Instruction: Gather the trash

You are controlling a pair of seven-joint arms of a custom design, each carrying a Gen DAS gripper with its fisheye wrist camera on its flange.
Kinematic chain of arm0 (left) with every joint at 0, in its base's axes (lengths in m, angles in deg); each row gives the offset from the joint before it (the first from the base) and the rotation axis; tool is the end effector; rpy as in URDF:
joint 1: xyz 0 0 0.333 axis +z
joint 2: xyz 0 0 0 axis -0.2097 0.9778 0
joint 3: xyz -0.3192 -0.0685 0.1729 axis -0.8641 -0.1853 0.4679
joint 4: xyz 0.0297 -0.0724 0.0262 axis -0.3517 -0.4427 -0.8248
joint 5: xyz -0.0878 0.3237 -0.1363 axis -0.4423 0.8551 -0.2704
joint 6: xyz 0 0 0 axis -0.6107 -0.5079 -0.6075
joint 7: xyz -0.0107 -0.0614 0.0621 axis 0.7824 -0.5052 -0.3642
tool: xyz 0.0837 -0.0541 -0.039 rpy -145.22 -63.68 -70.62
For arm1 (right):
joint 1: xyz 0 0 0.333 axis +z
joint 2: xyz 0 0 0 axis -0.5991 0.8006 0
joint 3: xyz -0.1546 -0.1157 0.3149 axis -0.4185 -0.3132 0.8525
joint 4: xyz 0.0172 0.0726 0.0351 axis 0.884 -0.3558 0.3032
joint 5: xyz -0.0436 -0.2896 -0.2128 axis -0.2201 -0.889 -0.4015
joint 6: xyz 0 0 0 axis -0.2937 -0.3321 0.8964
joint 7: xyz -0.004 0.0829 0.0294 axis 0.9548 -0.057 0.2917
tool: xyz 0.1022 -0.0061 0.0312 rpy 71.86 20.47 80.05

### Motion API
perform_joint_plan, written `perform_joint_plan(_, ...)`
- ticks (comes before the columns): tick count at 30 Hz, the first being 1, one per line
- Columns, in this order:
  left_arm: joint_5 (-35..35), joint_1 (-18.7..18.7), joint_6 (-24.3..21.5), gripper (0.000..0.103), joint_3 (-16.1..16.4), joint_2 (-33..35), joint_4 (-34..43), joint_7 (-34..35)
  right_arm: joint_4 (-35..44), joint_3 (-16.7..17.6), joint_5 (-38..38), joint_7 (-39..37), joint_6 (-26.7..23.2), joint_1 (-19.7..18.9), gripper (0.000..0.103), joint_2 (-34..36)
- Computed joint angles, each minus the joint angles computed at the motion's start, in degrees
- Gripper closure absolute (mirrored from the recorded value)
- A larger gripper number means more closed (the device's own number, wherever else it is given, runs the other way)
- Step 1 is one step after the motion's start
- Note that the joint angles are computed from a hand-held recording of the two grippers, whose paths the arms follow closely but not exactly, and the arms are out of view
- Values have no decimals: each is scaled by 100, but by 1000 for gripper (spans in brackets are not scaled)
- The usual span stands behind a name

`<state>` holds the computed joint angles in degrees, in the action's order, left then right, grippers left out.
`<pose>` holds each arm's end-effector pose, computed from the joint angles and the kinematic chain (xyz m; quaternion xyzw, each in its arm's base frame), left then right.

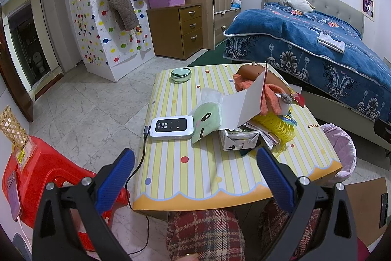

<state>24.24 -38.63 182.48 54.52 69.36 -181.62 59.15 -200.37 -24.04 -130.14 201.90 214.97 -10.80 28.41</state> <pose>0.4816 -0.3919 0.6396 -0.6013 0.6916 -0.2688 0.2964 0.4378 0.3399 0.6255 -0.6255 0.6579 -0.2935 0.2995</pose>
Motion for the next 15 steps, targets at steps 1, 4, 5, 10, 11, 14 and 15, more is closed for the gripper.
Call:
perform_joint_plan(1, 0, 0, 0, 6, 0, 0, 0, 0, -3, -1, 3, -1, 3, 0, 6, -1)
perform_joint_plan(4, -8, -1, -1, 6, 0, 4, 5, 13, -12, -1, 2, 0, 7, -1, 6, -5)
perform_joint_plan(5, -8, -2, -1, 6, 1, 4, 5, 13, -14, -2, 5, -2, 8, -2, 6, -5)
perform_joint_plan(10, -13, -1, -2, 6, 2, 1, 3, 15, -25, -1, 5, 4, 17, -5, 6, -11)
perform_joint_plan(11, -10, -2, -4, 6, 1, 4, 5, 14, -24, 0, 1, 7, 12, -6, 6, -9)
perform_joint_plan(14, -12, -2, -1, 6, 1, 5, 6, 17, -27, -1, 2, 6, 18, -9, 6, -5)
perform_joint_plan(15, -21, -1, 2, 6, 1, 4, 5, 24, -27, -1, 0, 7, 16, -9, 6, -4)
